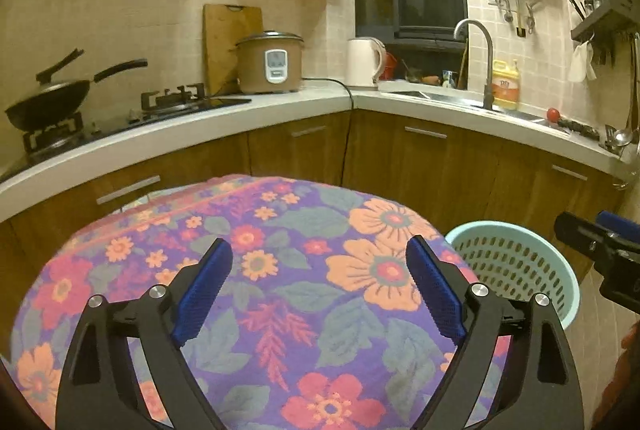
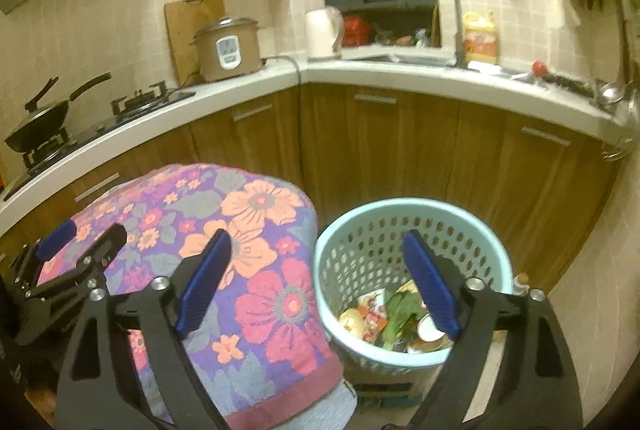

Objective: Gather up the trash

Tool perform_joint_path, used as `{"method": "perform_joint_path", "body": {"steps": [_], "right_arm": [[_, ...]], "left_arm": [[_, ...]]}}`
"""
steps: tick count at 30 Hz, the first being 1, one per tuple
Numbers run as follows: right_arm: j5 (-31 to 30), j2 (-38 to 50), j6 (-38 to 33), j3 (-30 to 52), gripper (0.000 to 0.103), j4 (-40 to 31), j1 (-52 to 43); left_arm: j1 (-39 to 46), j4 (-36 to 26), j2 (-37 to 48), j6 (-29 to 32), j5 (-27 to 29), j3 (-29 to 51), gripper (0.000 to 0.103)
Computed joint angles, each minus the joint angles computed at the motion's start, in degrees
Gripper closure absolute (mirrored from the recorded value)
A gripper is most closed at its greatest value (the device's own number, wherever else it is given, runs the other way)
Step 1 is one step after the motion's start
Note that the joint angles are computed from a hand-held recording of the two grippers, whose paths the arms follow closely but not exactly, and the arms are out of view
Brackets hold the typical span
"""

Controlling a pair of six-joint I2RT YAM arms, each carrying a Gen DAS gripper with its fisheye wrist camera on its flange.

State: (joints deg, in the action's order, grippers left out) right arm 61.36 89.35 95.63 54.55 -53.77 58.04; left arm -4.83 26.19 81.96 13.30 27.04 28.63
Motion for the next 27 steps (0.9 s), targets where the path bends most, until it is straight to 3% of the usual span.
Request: {"method": "perform_joint_path", "body": {"steps": [4, 11, 21, 27], "right_arm": [[1.31, 3.44, 5.24, 2.89, 0.012, -6.38, 1.56], [1.52, 6.17, 7.77, 4.78, 0.012, -9.16, 2.23], [3.82, 9.45, 15.25, 8.41, 0.012, -17.81, 3.93], [4.53, 9.1, 17.93, 8.0, 0.012, -19.59, 4.24]], "left_arm": [[0.51, -0.26, -0.48, 0.48, 1.27, -0.44, 0.016], [-0.16, 3.61, -0.67, 1.09, -1.12, -2.78, 0.015], [1.49, 2.09, -0.02, -0.44, 1.2, -1.53, 0.015], [1.83, 1.06, -0.29, -0.36, 1.75, -1.09, 0.015]]}}
